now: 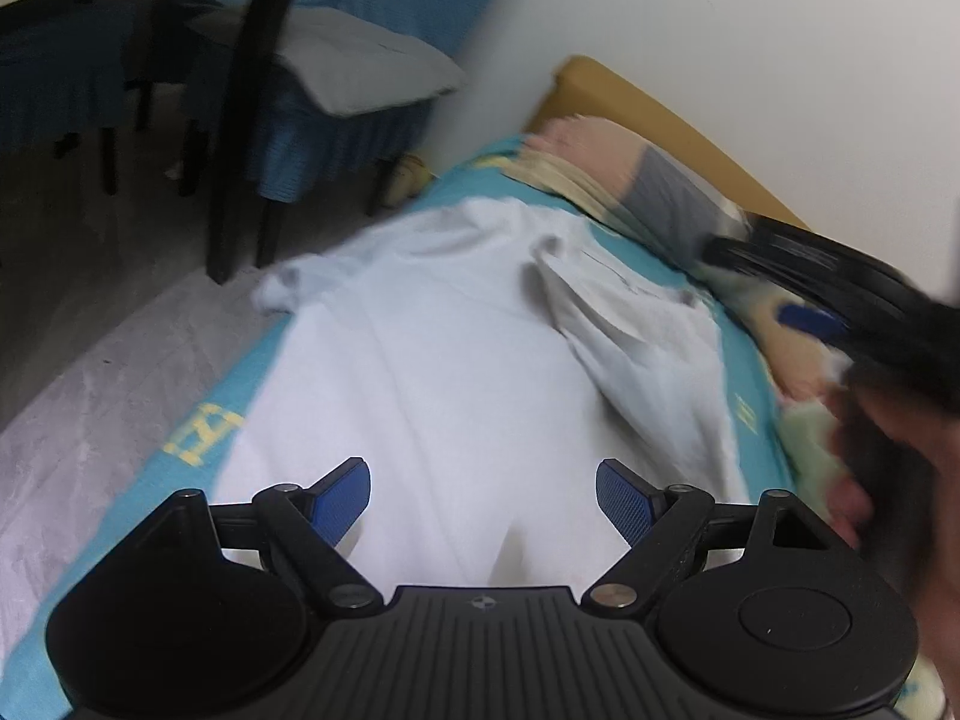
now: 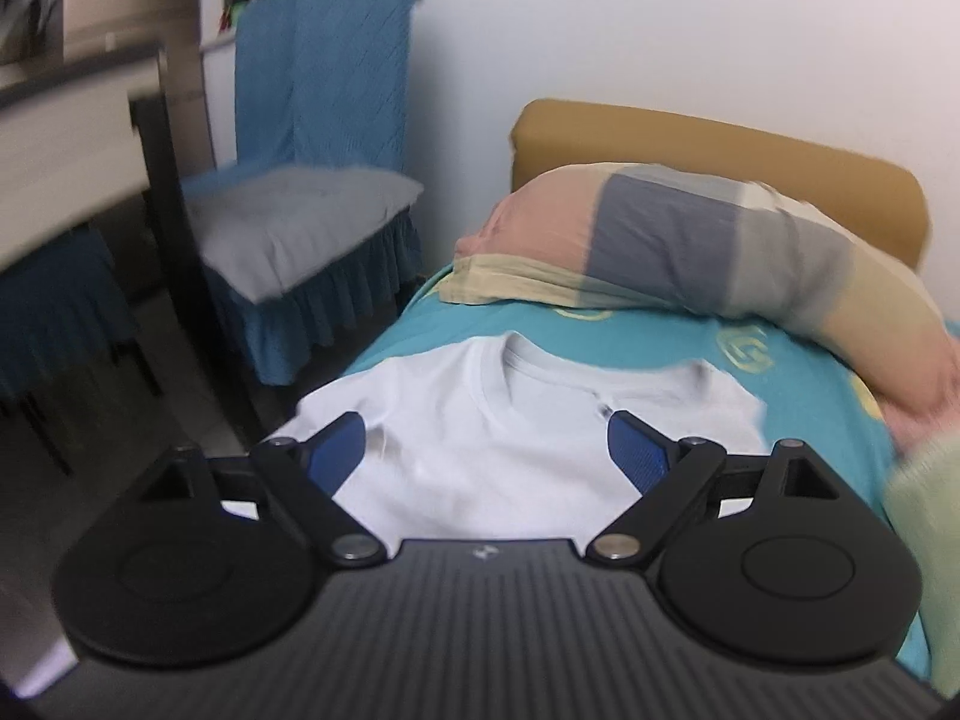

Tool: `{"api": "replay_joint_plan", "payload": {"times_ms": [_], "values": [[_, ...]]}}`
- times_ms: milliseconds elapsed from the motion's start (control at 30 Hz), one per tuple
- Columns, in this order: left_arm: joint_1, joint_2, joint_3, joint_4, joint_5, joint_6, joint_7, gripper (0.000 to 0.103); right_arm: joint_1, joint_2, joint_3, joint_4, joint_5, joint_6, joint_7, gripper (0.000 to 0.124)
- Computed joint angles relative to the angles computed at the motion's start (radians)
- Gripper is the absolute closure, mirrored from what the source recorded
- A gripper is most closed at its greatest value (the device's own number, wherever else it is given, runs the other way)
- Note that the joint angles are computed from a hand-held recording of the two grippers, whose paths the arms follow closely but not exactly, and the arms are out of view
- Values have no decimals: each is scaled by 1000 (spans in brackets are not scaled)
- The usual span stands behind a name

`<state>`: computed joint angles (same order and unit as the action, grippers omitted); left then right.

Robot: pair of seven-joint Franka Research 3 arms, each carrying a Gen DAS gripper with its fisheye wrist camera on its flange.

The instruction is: Fold clothes

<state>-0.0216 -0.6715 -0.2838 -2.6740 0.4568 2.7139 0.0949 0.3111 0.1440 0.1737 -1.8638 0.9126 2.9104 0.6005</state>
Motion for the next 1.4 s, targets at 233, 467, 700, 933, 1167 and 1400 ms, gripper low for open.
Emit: {"api": "replay_joint_plan", "payload": {"times_ms": [233,467,700,933,1167,1400], "values": [[-188,39,64,-25,-135,84,97,23,-45,-503,-159,-477,156,-136,-47,35],[-408,92,153,-33,-382,121,245,30,-77,-775,-363,-725,168,-249,-31,35],[-652,195,244,-32,-666,210,385,59,-114,-764,-451,-729,231,-339,-19,35],[-635,246,176,11,-734,165,455,59,-192,-659,-442,-679,274,-452,47,35],[-613,276,147,37,-766,153,506,57,-243,-620,-416,-660,313,-521,42,35],[-645,292,160,55,-840,153,607,78,-263,-597,-389,-648,314,-539,30,35]]}}
